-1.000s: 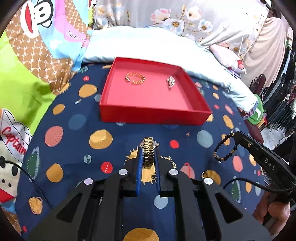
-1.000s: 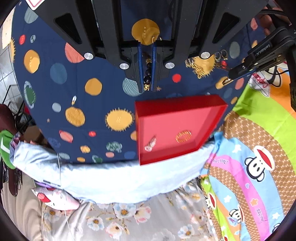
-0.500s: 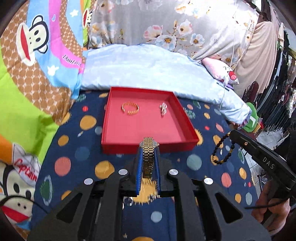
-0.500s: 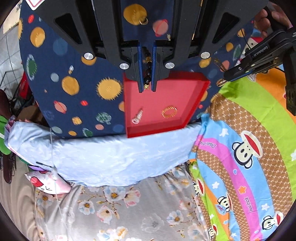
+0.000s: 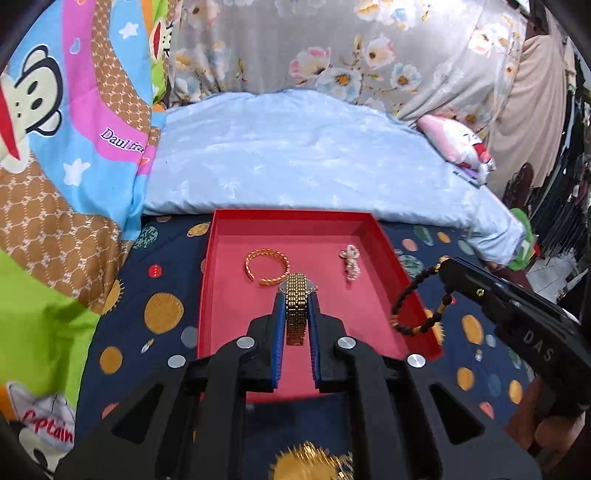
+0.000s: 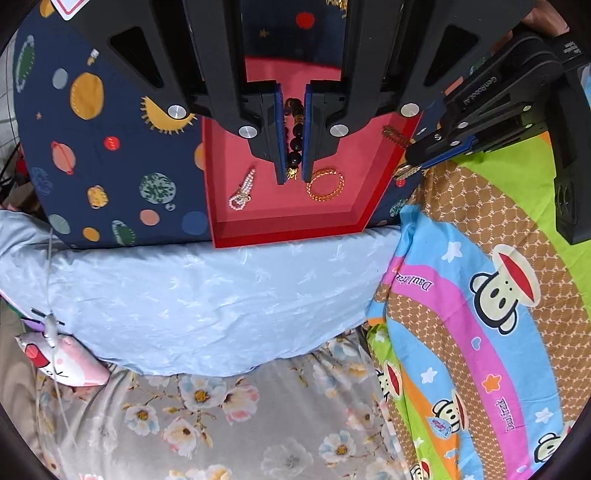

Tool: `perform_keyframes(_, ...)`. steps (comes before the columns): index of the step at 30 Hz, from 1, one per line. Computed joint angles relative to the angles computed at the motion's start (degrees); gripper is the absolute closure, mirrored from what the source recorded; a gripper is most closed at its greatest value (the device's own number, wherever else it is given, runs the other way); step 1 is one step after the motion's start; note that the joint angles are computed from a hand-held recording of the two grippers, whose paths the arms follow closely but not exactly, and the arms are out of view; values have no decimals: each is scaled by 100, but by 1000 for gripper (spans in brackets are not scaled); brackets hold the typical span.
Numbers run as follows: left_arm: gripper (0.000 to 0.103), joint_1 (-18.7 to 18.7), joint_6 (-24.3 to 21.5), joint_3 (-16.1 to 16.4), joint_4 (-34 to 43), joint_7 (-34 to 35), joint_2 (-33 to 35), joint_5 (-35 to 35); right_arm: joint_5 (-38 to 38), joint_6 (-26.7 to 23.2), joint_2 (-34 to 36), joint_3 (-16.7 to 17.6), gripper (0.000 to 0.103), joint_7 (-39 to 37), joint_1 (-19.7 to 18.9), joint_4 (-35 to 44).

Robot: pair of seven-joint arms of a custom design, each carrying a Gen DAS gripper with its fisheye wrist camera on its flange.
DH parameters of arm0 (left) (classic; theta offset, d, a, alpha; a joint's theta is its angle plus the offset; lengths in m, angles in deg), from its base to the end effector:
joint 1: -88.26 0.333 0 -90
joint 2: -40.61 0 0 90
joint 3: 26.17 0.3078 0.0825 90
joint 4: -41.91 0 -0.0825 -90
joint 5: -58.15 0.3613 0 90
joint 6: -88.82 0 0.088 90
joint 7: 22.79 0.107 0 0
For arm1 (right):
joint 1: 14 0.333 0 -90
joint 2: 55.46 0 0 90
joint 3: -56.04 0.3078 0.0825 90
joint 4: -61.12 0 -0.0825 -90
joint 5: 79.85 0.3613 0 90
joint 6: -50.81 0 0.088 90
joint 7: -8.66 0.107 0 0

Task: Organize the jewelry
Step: 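Carry watch and bead bracelet into the red box and open both tools, then withdraw both tools from the box toward the remaining jewelry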

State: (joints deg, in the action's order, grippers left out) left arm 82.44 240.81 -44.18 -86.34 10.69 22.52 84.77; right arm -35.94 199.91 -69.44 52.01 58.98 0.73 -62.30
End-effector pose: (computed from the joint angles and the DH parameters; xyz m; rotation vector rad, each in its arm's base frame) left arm 0.4372 -0.2239 0.5710 -1.9512 1.5704 -0.8512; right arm 0.5025 0.0773 0.5770 -1.8546 1.3051 -0.2965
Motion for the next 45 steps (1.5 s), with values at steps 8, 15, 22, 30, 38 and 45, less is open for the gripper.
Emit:
perform_keyframes(8,92,-13,-54,197,520,102,913,197,-250,-12,906,236,96,65,-105,519)
perform_keyframes(15,92,-203,-125,431,762,150,1351,106,-747,132,1303,420,95,249,-331,655)
perform_keyframes(22,53,-230,-288,433,737,-678,1206,860,-749,756,918,414,72,221,-327,183)
perform_keyframes(30,41,-191,-566,127,72,-1081,178,997,-303,758,-523,27,68,-63,-69,-1054)
perform_keyframes(38,39,-375,-1082,-155,-892,-1108,-930,347,-1013,285,-1832,-217,67,457,-46,-2267)
perform_keyframes(45,39,-655,-1404,-385,-1604,-1057,-1711,-325,-1521,-115,-2591,-351,67,826,-86,-2914)
